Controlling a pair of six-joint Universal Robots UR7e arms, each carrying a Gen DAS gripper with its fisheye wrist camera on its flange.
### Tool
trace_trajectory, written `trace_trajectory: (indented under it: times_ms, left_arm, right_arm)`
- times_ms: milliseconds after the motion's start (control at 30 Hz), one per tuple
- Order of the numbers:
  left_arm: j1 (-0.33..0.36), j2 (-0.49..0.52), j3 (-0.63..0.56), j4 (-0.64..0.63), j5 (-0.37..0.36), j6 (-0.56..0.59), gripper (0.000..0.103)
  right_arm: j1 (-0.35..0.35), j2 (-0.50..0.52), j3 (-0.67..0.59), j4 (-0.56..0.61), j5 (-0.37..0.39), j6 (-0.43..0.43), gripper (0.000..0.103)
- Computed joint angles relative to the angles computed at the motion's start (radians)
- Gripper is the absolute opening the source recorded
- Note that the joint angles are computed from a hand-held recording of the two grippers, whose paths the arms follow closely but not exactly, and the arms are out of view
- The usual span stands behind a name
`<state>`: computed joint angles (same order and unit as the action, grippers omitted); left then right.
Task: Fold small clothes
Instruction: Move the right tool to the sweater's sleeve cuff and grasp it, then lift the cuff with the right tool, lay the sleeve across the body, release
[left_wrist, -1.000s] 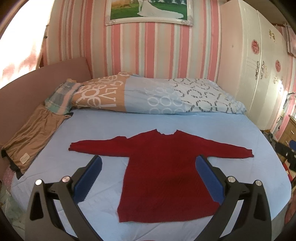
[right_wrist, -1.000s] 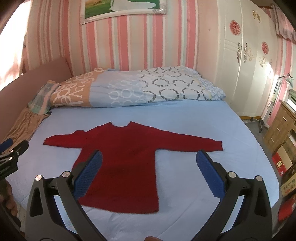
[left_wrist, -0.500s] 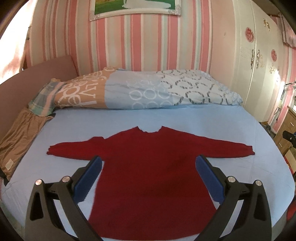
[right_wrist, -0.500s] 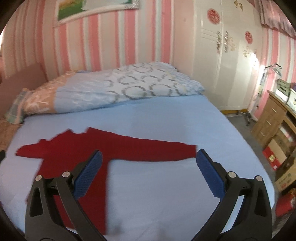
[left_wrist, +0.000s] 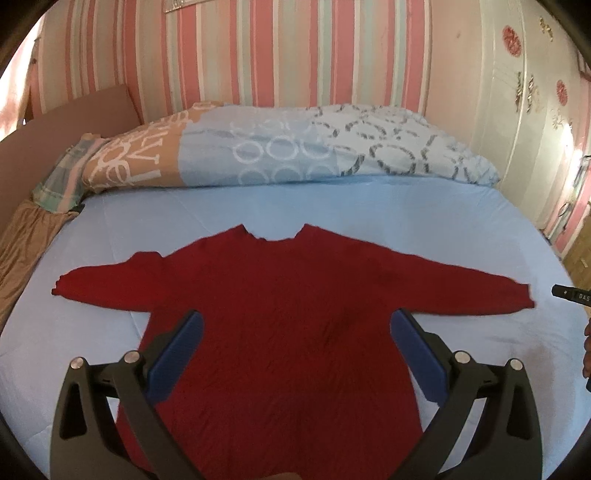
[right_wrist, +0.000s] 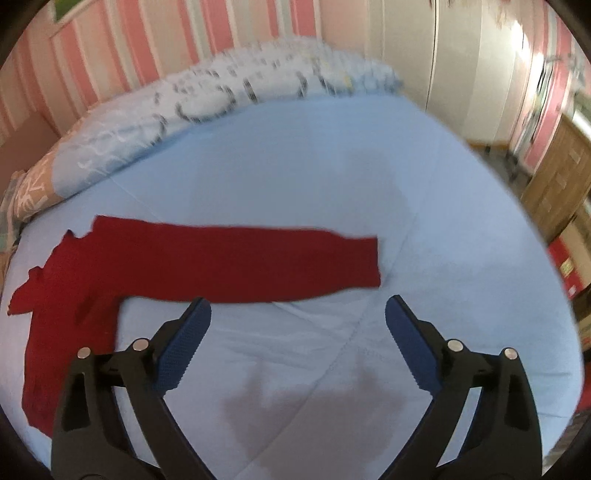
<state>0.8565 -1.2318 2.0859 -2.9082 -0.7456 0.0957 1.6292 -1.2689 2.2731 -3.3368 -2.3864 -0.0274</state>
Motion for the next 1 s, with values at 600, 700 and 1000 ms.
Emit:
trace_trajectory:
  times_ms: [600,700,1000]
  left_arm:
    - [0.071,0.173,-0.051,-0.100,-0.010,0.071,0.101]
    - [0.075,0.171,-0.045,-0.102,-0.011,0.067,0.101]
    - [0.089,0.148,-0.033,-0.100,0.001,0.068,0.101]
  right_arm:
    - [-0.258,0.034,-0.081,0.113,0.183,0.059,0.063]
    - [-0.250,0.053,-0.083,0.091,0.166,0.031,0.053]
    - [-0.219,0.040,-0.087,0.085,0.173,0.018,0.017]
